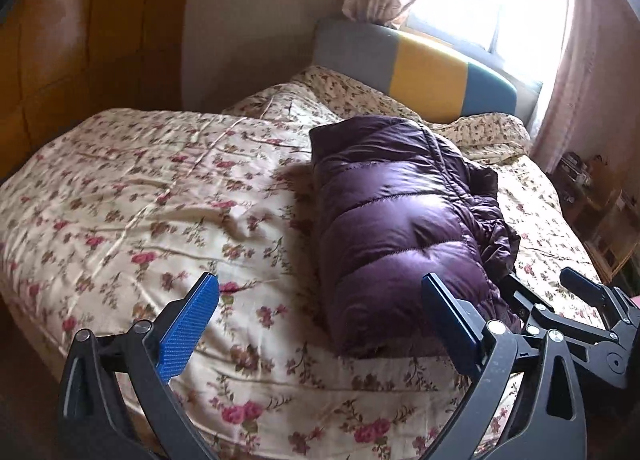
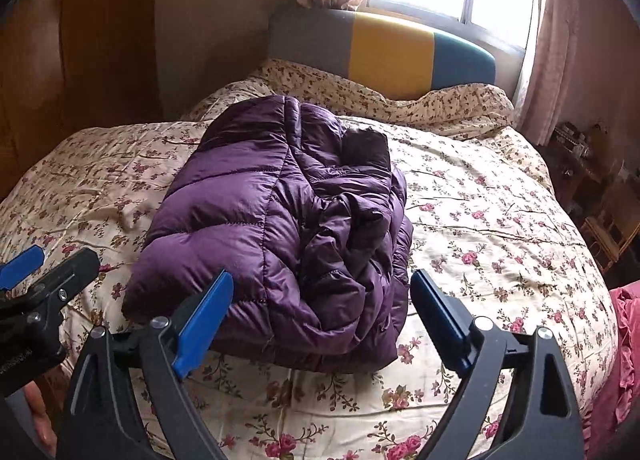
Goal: Fold large clothes
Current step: 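Open both tools and pull them back from the folded jacket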
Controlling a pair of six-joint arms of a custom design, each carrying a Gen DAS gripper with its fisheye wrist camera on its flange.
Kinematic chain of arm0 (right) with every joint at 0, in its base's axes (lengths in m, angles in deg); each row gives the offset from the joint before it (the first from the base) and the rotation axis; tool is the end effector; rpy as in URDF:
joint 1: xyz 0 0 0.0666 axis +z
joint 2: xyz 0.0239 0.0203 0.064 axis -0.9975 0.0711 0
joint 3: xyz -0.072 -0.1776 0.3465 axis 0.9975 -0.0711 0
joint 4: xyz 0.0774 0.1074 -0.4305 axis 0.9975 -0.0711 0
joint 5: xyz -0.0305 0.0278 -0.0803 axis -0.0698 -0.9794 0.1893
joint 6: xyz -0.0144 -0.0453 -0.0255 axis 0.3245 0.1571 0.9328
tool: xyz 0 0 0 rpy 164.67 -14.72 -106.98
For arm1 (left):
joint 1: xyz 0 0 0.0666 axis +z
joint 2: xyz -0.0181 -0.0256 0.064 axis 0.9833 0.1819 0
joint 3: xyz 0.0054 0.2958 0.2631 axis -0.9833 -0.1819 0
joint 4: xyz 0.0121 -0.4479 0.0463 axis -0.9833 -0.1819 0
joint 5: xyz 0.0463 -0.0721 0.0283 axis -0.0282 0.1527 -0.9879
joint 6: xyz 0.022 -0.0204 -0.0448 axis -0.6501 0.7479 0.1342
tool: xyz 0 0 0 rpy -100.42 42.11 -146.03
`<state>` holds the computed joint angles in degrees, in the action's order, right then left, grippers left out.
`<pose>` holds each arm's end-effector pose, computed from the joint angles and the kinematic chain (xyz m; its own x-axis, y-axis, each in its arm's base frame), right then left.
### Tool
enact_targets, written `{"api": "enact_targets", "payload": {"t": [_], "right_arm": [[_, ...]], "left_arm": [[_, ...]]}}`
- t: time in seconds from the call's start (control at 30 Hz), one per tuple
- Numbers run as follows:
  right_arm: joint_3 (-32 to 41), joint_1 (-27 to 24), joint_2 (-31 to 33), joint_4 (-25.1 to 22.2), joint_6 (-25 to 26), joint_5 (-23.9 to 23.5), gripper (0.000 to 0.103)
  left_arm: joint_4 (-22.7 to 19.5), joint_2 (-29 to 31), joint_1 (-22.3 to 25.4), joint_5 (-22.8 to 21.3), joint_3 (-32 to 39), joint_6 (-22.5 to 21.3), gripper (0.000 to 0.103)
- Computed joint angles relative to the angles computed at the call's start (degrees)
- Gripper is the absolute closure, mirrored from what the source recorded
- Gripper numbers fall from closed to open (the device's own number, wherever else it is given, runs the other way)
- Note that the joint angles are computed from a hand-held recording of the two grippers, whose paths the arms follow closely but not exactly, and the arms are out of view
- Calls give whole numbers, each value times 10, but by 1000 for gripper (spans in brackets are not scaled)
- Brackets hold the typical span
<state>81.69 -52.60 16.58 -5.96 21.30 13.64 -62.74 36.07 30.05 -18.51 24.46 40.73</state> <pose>0.3876 0.2578 0.3626 -0.4661 -0.4758 -0.7459 -0.6701 0.7403 -0.0534 0.2776 -0.2843 0.3734 -0.4137 -0.5301 -0.7401 -0.6654 0.7309 -0.1516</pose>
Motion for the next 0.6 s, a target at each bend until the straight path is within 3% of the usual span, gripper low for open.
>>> {"api": "enact_targets", "payload": {"t": [0.4,0.6], "right_arm": [[-17,-4,-21,4,7,1,8],[-20,-10,-21,2,3,-1,7]], "left_arm": [[-87,40,-21,5,41,69,3],[-102,47,-33,-12,53,95,3]]}}
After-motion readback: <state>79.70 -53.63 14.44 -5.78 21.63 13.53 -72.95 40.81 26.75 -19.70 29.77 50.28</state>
